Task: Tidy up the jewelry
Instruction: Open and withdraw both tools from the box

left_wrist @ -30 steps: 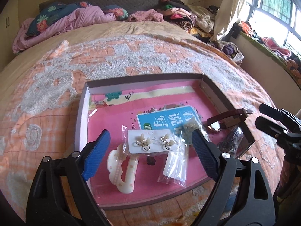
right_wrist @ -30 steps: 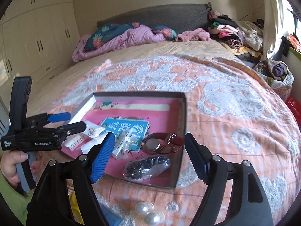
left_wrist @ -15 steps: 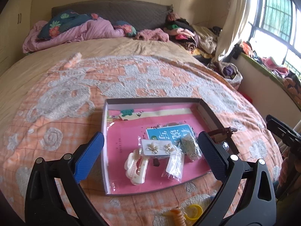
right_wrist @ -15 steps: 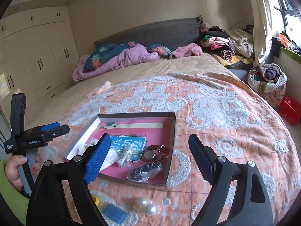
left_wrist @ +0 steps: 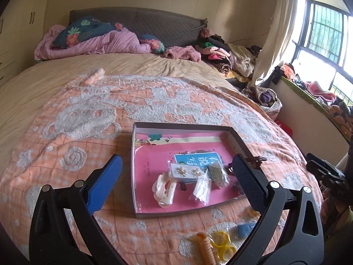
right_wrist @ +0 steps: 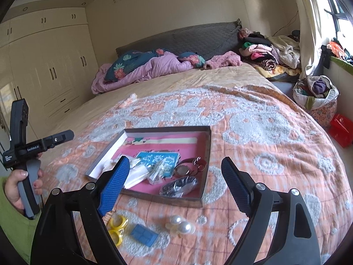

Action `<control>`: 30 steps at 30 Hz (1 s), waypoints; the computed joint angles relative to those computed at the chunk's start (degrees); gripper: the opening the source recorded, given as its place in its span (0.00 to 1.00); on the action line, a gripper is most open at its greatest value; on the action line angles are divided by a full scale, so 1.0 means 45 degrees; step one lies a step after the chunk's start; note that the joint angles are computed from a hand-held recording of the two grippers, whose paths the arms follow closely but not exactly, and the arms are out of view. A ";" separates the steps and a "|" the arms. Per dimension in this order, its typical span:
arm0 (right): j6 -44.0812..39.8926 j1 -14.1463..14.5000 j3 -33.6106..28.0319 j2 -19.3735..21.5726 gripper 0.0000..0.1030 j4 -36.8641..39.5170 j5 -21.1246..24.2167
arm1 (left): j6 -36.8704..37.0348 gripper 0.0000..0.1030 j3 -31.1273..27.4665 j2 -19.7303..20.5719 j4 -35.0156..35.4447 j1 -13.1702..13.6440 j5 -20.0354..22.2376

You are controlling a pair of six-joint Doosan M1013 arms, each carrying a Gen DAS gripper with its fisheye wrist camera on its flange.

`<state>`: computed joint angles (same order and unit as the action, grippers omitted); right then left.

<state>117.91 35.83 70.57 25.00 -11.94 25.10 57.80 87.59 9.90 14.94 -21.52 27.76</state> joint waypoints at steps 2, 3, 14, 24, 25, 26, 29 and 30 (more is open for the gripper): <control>-0.0199 0.0049 0.0087 -0.0043 0.82 0.0150 0.0070 | -0.0052 0.91 0.0149 -0.0116 0.0069 -0.0076 -0.0088; -0.0291 0.0078 0.0123 -0.0056 0.82 0.0213 0.0111 | -0.0063 0.91 0.0216 -0.0162 0.0095 -0.0116 -0.0095; -0.1704 0.0327 0.0399 -0.0023 0.82 0.1615 0.0753 | 0.0587 0.91 0.0841 -0.0385 -0.0375 -0.0451 0.0305; -0.2758 0.0470 0.0544 0.0063 0.82 0.2626 0.1509 | 0.0771 0.91 0.1284 -0.0392 -0.0748 -0.0609 0.0827; -0.2745 0.0480 0.0513 0.0091 0.82 0.2583 0.1628 | 0.0847 0.91 0.1343 -0.0395 -0.0784 -0.0634 0.0853; -0.2718 0.0491 0.0481 0.0124 0.82 0.2566 0.1737 | 0.0891 0.91 0.1370 -0.0393 -0.0790 -0.0656 0.0924; -0.2917 0.0487 0.0445 0.0219 0.82 0.2868 0.2011 | 0.1137 0.90 0.1452 -0.0349 -0.0897 -0.0738 0.1191; -0.3078 0.0503 0.0431 0.0260 0.81 0.2962 0.2093 | 0.1262 0.86 0.1477 -0.0326 -0.0993 -0.0762 0.1310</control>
